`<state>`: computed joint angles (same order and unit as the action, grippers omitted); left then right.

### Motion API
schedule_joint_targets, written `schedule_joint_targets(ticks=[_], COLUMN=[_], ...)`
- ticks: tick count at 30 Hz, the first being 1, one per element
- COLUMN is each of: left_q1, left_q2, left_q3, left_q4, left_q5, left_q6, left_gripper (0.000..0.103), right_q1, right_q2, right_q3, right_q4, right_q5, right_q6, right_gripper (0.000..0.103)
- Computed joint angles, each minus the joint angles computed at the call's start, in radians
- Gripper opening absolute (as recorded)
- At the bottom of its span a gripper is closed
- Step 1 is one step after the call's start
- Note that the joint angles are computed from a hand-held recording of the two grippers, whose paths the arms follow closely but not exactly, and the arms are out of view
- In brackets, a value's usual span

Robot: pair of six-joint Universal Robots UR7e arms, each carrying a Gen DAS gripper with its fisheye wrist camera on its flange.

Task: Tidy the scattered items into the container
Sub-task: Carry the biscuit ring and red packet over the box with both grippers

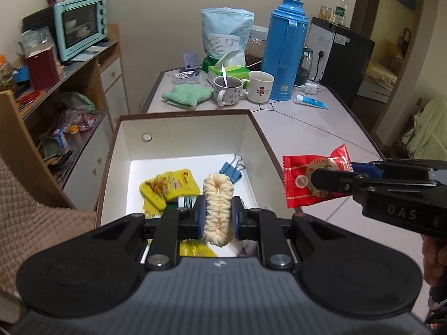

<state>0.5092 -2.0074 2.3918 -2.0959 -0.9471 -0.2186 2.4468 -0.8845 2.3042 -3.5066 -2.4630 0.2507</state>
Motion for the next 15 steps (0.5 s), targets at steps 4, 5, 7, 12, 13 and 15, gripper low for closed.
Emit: schedule_joint_targets(ticks=[4,5,7,12,13,15], left_q1=[0.122,0.148,0.193,0.292,0.306,0.326], left_q2=[0.152,0.188,0.256,0.393,0.414,0.447], left_q3=[-0.029,-0.036,-0.054,-0.102,-0.108,-0.12], left_q4=[-0.184,-0.221,-0.283,-0.377,-0.394,-0.415], left_q5=[-0.06,-0.074,-0.099,-0.172,-0.18,-0.182], left_q6=[0.155,0.186,0.236,0.297,0.307,0.32], left_gripper=[0.015,0.015,0.016,0.024,0.027,0.03], right_q1=[-0.033,-0.043,-0.062,-0.111,-0.118,-0.133], right_q2=[0.013,0.016,0.017,0.022,0.023,0.025], right_q3=[-0.022,-0.028,-0.036,-0.053,-0.055,-0.061], right_q4=[-0.006,-0.007,-0.011,-0.032,-0.035,-0.039], right_q5=[-0.017,-0.02,-0.026,-0.025,-0.024,-0.02], right_q6=[-0.022,-0.028,-0.039,-0.078,-0.084,-0.094], right_gripper=[0.023,0.023,0.023,0.023,0.023,0.023])
